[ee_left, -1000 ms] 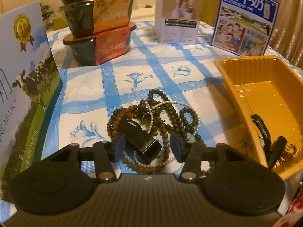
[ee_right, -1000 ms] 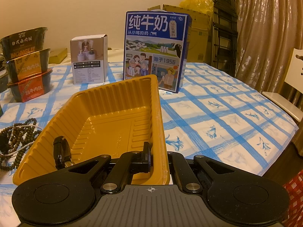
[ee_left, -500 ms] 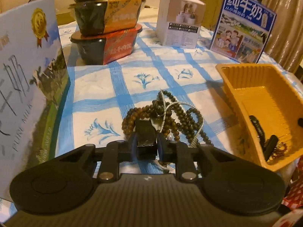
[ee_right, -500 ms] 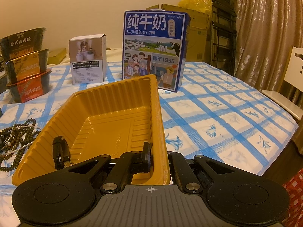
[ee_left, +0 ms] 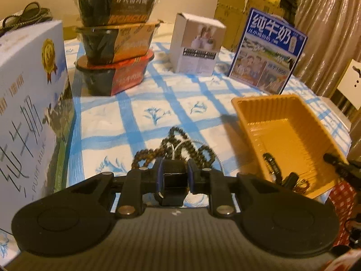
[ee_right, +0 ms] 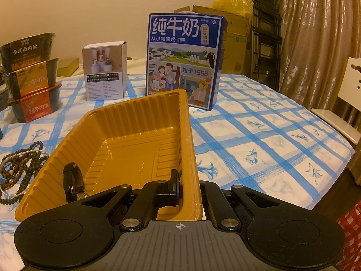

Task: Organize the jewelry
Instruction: 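Grasp a black bracelet from the jewelry pile with the left gripper, then lower the black bracelet into the orange tray and open the left gripper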

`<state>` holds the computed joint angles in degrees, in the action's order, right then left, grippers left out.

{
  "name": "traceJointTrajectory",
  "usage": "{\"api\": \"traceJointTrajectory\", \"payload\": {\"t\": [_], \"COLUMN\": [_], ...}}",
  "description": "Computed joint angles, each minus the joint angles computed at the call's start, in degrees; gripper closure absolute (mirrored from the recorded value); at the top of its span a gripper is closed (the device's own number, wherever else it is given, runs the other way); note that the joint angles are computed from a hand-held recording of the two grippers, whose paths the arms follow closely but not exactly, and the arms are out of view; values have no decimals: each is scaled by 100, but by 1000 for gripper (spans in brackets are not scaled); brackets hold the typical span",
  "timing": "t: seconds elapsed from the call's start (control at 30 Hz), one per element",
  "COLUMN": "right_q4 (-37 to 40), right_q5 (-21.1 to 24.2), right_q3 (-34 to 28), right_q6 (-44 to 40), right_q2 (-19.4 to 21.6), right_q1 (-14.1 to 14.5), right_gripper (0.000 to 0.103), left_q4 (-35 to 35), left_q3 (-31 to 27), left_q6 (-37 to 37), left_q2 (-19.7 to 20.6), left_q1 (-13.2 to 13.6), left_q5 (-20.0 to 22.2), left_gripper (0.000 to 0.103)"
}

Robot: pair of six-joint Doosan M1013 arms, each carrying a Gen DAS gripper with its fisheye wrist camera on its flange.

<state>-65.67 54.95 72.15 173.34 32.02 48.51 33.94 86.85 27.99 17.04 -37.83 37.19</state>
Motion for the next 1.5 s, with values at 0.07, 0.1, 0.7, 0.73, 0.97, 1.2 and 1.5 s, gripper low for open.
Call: {"api": "traceJointTrajectory", "payload": {"t": [0.07, 0.1, 0.7, 0.73, 0.97, 1.2, 1.5], "right_q4": [-5, -4, -83, -94, -44, -47, -54], "right_q5": [-3, -1, 96, 107, 98, 101, 292], "right_q3": [12, 5, -145, -166, -198, -127, 80], "right_q6": [7, 0, -302, -322, -342, -293, -147], "right_q2": [-7, -3, 44, 54, 67, 29, -113], "right_q1": [0, 1, 44, 49, 52, 57, 43], "right_gripper": [100, 100, 100, 100, 100, 100, 100], "left_q4": [123, 168, -633, -879, -1367, -1170, -1241], "left_q3": [-13, -16, -403, -470, -866, -654, -625], "left_q6": [-69, -93, 932, 1190, 1727, 1459, 2218], "left_q2": [-24, -38, 138, 188, 564, 569, 776], "left_q1": [-9, -8, -53, -64, -97, -141, -285], "left_q5": [-16, -37, -1250, -1333, -1173, -489, -252], "left_gripper": [84, 84, 103, 103, 103, 89, 68]}}
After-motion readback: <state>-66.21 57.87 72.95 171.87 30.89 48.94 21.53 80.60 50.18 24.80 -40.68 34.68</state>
